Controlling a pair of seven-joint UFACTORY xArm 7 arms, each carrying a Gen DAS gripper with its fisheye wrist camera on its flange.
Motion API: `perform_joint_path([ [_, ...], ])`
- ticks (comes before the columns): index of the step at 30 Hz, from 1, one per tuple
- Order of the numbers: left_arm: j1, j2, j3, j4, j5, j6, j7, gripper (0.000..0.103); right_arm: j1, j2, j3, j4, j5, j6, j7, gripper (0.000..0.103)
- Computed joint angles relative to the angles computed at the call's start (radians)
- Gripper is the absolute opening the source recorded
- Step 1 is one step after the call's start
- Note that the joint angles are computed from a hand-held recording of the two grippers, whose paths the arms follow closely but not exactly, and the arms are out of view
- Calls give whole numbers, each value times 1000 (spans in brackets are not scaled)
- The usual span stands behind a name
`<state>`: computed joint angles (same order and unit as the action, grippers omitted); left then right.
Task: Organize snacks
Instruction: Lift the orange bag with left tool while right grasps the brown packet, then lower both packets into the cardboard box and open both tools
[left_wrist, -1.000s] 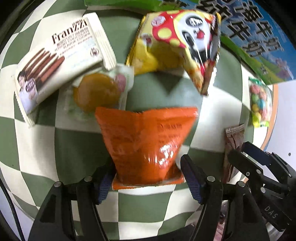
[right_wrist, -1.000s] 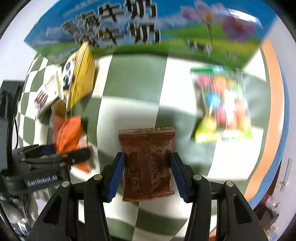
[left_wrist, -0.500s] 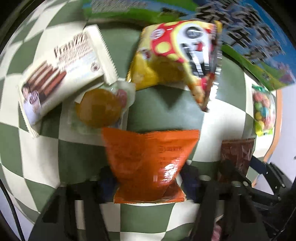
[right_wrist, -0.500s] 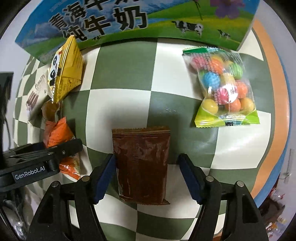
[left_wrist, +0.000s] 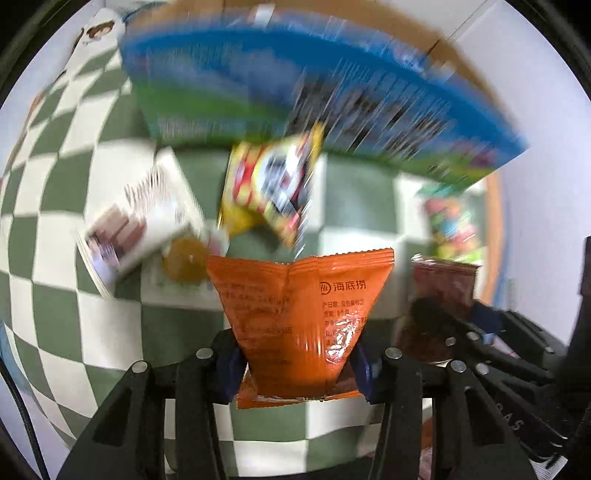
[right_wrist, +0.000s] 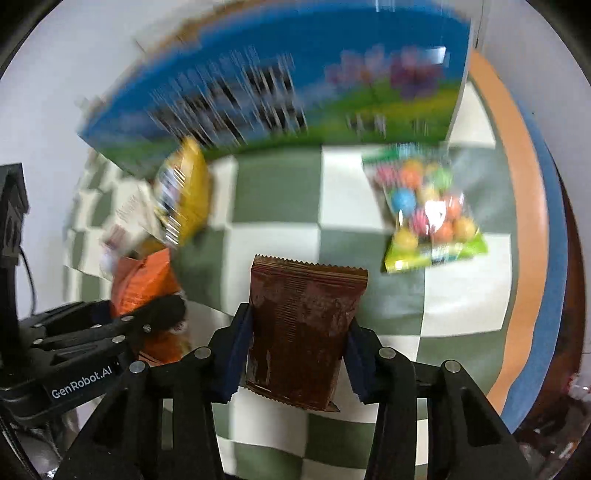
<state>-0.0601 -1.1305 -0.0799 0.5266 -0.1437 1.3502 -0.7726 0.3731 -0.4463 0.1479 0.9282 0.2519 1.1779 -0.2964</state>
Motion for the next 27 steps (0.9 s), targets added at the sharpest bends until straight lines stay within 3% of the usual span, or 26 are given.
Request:
perform_joint_path([
  [5,38,124,63,217,69,-33,87,44,14,93,-43,276,104,95,-13,48],
  [8,75,233,96,339,133,-43,173,44,16,187,-8,424,144,88,14,48],
  [13,137,448,128,467,210,-40,289,45,45,404,68,670,62,22,71,48],
  [17,188,596,171,521,225,-13,360,45,90,609,91,879,-25,63,122,48],
  [24,244,684,189,492,203,8,409,45,148,792,90,985,-59,129,163,48],
  [27,256,704,192,489,187,12,415,48,144,863,92,1034,-23,194,174,51],
])
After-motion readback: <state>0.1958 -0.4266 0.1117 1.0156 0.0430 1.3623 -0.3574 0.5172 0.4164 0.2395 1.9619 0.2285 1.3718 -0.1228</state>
